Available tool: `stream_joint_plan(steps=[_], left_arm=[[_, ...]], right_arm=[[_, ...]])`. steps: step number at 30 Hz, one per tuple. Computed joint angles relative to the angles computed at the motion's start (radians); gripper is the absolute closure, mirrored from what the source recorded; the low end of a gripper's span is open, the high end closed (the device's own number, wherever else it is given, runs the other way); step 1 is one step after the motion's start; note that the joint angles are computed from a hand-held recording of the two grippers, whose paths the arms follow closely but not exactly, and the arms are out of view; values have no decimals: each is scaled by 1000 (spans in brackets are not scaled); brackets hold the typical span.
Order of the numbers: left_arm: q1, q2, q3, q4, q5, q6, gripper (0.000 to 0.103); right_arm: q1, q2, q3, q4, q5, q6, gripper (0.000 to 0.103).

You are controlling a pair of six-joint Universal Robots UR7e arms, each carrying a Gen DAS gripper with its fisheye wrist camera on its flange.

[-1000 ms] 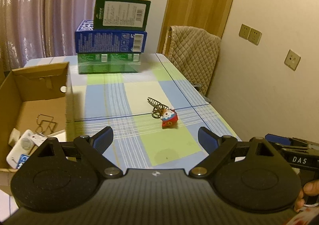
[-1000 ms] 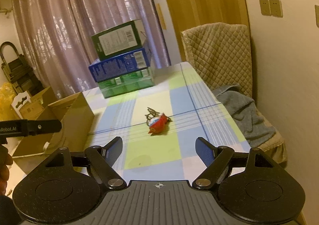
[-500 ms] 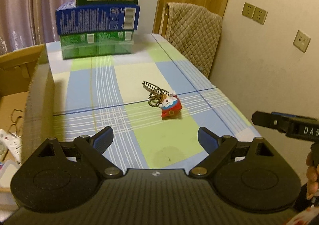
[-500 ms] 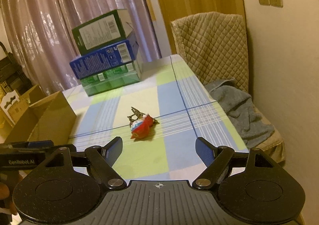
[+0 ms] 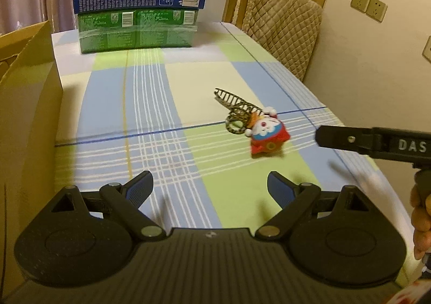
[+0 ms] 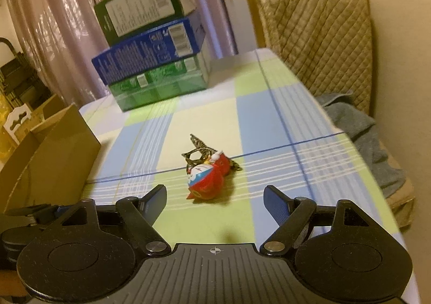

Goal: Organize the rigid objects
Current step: 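Grasp the red Doraemon toy with the right tool while the left tool grasps the wire clip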

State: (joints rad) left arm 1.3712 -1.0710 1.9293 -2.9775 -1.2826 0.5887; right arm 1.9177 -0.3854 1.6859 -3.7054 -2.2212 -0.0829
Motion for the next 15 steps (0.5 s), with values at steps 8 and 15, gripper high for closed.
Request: stream_joint_plan(steps=[8,15], left_arm=[[9,55,-55,-7,9,23,14],[17,80,-77,19,38,18,14]], right_arm=[[-47,49,-114,114,37,-18,36],[-74,76,-175,173,52,-42,46]])
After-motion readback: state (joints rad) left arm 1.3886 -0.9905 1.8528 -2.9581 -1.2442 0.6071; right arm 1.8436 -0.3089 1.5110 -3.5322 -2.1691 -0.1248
